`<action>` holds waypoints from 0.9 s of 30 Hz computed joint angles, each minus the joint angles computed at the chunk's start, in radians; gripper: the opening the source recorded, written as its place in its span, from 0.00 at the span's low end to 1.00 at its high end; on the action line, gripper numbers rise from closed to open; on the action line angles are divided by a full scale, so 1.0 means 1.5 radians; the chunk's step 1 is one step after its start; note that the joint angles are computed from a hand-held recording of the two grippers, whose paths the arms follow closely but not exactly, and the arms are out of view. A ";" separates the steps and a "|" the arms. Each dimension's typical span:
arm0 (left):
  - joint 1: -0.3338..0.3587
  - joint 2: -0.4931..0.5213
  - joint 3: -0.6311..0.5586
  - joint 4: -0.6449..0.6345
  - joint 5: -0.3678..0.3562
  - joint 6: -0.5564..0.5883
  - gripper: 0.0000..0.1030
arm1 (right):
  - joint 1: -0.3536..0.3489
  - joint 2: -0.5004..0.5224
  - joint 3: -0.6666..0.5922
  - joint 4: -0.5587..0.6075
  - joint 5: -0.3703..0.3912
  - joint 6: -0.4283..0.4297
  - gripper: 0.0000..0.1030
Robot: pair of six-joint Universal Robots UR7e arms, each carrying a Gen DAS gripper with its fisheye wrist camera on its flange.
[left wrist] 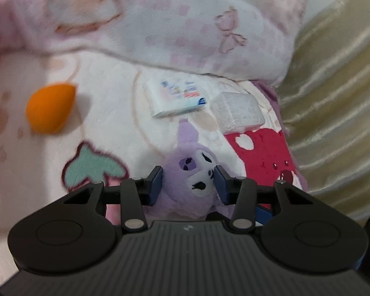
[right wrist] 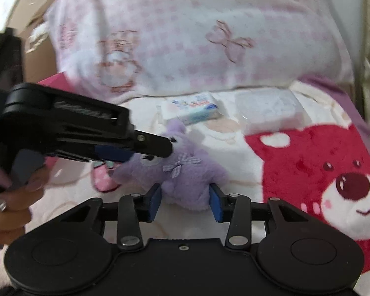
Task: Organize objects
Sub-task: 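Close the left tool on the purple plush toy's head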
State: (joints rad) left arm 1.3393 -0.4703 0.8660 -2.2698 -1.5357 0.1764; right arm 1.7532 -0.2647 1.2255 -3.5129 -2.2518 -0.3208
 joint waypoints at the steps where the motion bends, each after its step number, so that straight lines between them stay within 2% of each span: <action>1: 0.003 -0.003 -0.002 0.014 -0.008 -0.019 0.42 | 0.002 -0.002 0.005 -0.002 0.003 -0.009 0.45; 3: 0.007 -0.013 0.003 0.032 -0.015 -0.051 0.42 | 0.002 -0.006 0.011 0.006 0.006 -0.019 0.45; 5: 0.008 -0.028 0.031 0.013 -0.012 -0.068 0.42 | -0.001 -0.017 0.020 0.023 0.019 -0.002 0.48; 8: 0.004 -0.037 0.052 0.010 0.019 -0.079 0.42 | -0.009 -0.033 0.035 0.055 0.039 0.043 0.48; 11: -0.002 -0.042 0.074 -0.004 0.046 -0.082 0.43 | -0.011 -0.038 0.040 0.075 0.031 0.065 0.51; 15: -0.018 -0.053 0.106 -0.026 0.093 -0.049 0.41 | -0.019 -0.056 0.066 0.080 0.063 0.105 0.54; 21: -0.033 -0.062 0.137 -0.052 0.130 -0.017 0.39 | -0.027 -0.049 0.058 0.081 0.063 0.094 0.45; 24: -0.035 -0.064 0.156 -0.078 0.144 -0.017 0.38 | -0.035 -0.048 0.055 0.087 0.072 0.109 0.45; 27: -0.037 -0.067 0.166 -0.090 0.149 -0.013 0.37 | -0.035 -0.042 0.051 0.076 0.070 0.096 0.45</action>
